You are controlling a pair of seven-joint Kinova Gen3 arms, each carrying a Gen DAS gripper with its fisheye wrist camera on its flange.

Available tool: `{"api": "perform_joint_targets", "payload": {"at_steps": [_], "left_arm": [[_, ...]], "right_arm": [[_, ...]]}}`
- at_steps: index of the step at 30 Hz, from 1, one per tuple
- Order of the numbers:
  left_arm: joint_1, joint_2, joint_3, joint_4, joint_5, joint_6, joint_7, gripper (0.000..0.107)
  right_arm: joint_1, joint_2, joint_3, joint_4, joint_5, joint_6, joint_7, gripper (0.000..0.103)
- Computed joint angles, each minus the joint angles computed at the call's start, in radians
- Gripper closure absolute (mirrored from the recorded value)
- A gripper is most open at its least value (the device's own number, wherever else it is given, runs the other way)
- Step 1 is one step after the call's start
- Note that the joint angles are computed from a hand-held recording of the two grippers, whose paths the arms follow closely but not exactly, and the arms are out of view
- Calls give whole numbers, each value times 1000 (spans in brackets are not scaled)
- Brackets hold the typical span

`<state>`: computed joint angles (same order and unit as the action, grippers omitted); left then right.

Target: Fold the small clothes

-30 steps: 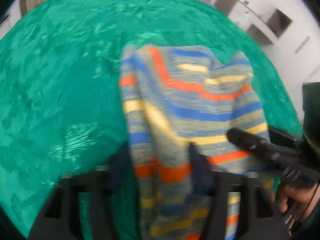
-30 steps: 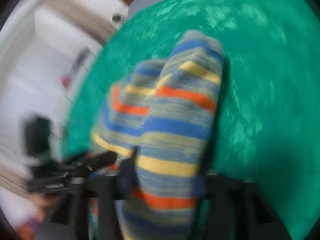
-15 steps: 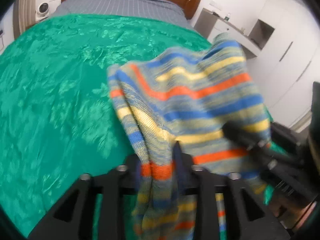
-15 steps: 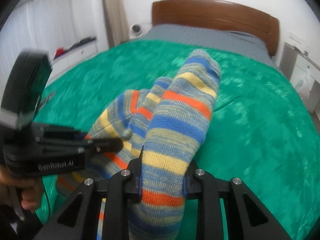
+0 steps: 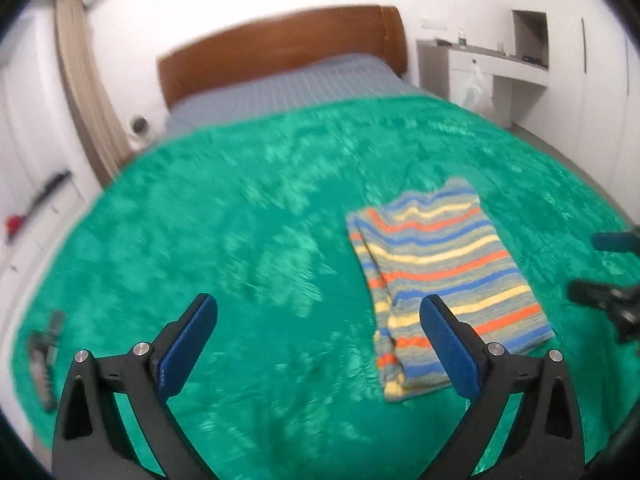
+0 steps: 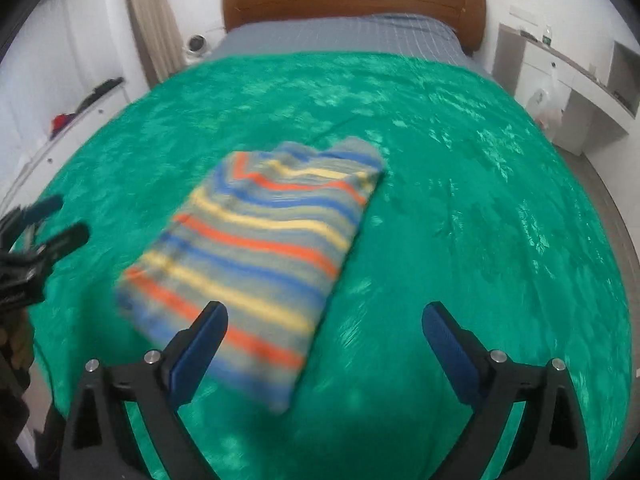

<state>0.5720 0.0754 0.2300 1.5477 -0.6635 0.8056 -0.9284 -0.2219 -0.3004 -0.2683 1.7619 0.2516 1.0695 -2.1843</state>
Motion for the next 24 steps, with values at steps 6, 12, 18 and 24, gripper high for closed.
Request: {"api": "perform_joint_targets", "payload": {"at_steps": [6, 12, 18, 24], "left_arm": [[15, -71, 37, -5, -44, 116, 183, 5], [1, -72, 81, -66, 50, 259, 149, 5], [39, -88, 115, -66, -12, 332, 191, 5], [36, -90, 125, -87, 13, 374, 171, 5]], "right_arm": [[27, -88, -143, -50, 32, 77, -136, 0], [38, -99, -251, -108, 56, 197, -195, 0], [37, -90, -320, -159, 102, 307, -231, 0], [31, -91, -337, -204, 104, 375, -246, 0]]}}
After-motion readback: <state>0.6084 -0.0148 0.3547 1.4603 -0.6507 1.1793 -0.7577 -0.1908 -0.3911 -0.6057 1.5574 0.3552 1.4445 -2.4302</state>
